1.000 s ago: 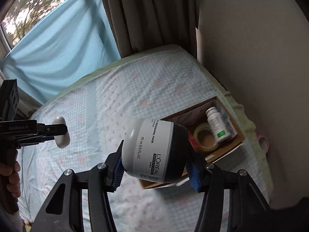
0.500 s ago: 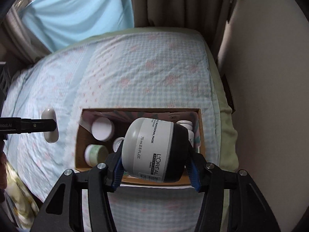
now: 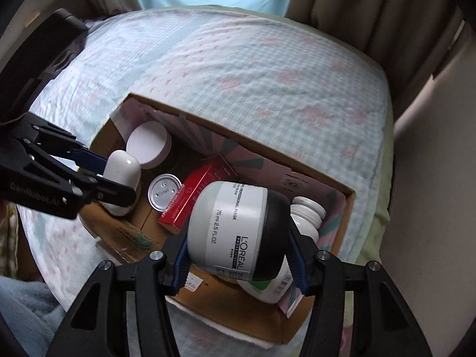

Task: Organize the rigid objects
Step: 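Release the earbud case from the left tool while the right tool releases the jar into the box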

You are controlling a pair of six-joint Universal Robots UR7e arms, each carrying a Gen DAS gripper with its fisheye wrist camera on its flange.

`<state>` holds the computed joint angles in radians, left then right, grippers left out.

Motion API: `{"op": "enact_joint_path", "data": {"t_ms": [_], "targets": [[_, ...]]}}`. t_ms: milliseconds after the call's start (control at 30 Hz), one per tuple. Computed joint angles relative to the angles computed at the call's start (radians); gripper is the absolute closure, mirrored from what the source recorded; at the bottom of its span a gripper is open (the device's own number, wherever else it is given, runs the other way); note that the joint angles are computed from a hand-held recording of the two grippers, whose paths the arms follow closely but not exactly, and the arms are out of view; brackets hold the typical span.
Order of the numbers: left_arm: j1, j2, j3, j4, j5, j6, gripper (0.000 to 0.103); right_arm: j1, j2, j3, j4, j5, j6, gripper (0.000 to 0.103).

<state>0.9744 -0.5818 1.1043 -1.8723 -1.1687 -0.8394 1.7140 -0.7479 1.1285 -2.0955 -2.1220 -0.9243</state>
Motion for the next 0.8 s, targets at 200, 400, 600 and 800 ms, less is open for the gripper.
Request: {"op": "enact_joint_path", "data": {"t_ms": [200, 400, 600, 800], "targets": [[0.005, 0.033, -0.003, 0.031, -0.001, 0.048, 0.062, -0.007, 0.021, 0.011, -0.014, -0.032, -0.073, 0.052], [-0.012, 0.045, -0.008, 0.053, 0.061, 0.099, 0.042, -0.006, 0.035, -0.012, -0.031, -0.035, -0.090, 0.044], [-0.024, -0.022, 0.100, -0.029, 0.081, 0.107, 0.000, -0.011, 0.026, -0.043, -0.039, 0.008, -0.013, 0.000], [-0.017, -0.045, 0.115, -0.029, 0.059, 0.056, 0.000, -0.007, 0.026, -0.064, -0.017, 0.019, 0.089, 0.000]]}}
